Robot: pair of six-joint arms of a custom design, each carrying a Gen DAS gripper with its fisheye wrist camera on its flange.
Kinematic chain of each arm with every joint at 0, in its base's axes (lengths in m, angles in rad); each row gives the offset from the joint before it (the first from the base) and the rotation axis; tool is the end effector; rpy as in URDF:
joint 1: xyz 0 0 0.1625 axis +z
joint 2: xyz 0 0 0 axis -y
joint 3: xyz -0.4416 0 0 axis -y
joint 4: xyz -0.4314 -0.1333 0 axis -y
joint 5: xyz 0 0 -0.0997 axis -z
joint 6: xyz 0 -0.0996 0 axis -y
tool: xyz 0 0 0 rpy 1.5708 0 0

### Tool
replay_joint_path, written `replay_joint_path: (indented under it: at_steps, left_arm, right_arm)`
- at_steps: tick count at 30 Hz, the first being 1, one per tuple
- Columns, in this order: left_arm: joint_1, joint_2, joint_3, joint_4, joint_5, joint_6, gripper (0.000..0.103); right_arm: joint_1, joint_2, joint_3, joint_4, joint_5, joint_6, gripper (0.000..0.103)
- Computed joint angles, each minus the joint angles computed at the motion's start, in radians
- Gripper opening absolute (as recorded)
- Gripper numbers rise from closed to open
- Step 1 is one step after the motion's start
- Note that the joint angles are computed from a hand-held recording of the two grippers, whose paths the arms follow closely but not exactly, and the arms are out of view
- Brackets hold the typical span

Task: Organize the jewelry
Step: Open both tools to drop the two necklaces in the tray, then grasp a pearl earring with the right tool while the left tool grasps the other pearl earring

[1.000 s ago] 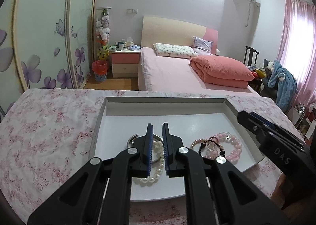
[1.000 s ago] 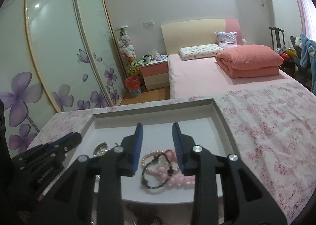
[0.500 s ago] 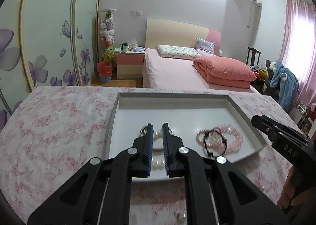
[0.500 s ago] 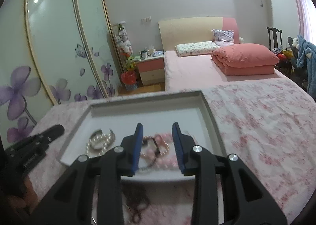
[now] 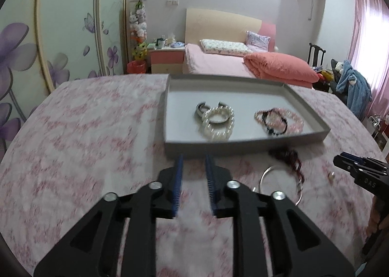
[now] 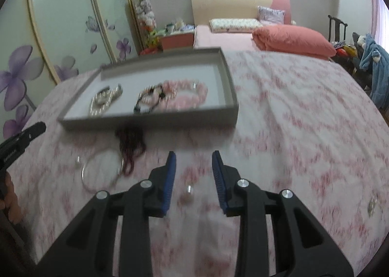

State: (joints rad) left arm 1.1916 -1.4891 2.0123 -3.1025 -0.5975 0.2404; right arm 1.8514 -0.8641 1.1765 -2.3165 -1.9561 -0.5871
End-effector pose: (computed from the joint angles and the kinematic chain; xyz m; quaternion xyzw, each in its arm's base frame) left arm 0.0114 -0.5539 0.4416 0.0207 0.8059 -0.4544 0.3789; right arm 0.3210 -0.7676 0.3238 0.3656 -0.8870 0.1800 0.2170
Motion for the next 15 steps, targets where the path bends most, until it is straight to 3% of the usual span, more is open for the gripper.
replay_joint_path:
  at_steps: [6, 15]
  left_arm:
    - [0.010, -0.015, 0.032, 0.006, 0.020, -0.029, 0.046]
    - [0.013, -0.017, 0.041, 0.003, 0.042, -0.038, 0.057]
  right_arm:
    - [-0.003, -0.029, 0.054, 0.030, -0.024, -0.009, 0.031]
    - [-0.001, -0.021, 0.054, 0.029, -0.054, -0.006, 0.029]
